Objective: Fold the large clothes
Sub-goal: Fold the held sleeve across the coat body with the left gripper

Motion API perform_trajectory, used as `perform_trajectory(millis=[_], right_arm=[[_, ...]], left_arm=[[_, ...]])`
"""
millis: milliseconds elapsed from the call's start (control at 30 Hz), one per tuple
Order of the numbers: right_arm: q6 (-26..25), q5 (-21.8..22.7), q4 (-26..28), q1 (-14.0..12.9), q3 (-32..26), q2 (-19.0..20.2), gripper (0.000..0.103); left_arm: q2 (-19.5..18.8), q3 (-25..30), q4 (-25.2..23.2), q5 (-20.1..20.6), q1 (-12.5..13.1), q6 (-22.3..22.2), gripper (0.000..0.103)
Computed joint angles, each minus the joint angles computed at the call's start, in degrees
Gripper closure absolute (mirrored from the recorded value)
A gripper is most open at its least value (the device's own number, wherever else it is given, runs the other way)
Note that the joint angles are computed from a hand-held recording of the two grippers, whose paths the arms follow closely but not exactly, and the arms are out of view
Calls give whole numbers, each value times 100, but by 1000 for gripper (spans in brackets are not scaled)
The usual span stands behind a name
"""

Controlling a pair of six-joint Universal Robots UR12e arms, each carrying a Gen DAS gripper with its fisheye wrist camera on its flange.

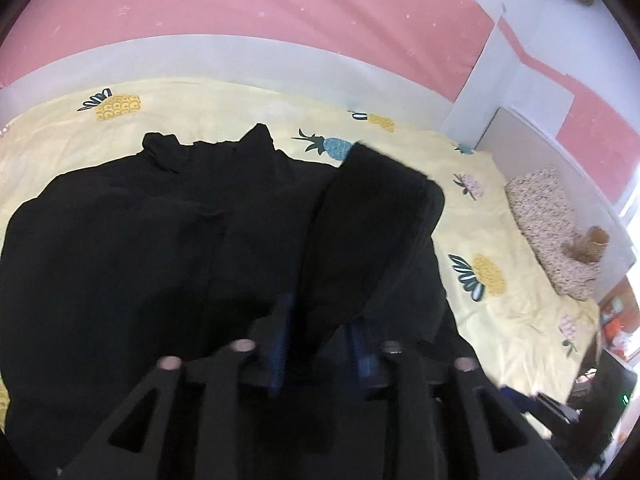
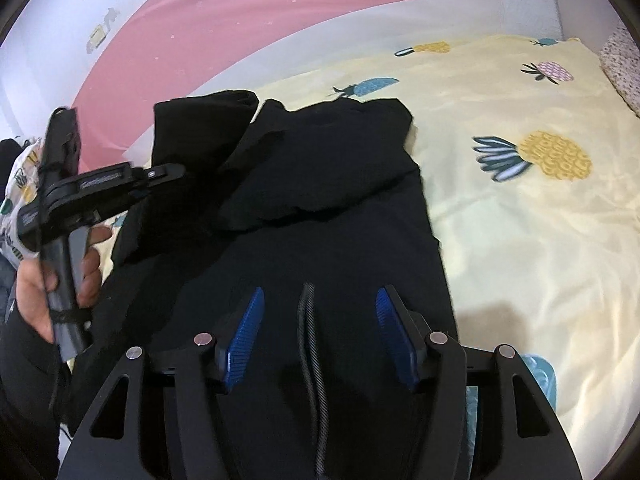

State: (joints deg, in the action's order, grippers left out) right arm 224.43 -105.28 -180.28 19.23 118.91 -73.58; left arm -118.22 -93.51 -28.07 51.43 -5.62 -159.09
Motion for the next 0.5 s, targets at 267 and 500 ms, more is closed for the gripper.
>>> perform_trajectory(millis=[267, 500], right_arm=[[-142, 380, 36, -138, -361, 146, 44], [-409, 848, 232, -393, -1006, 559, 44]], left_arm=[[87, -67, -31, -692, 352, 6, 1], [-10, -47, 817, -46, 675, -511, 1]])
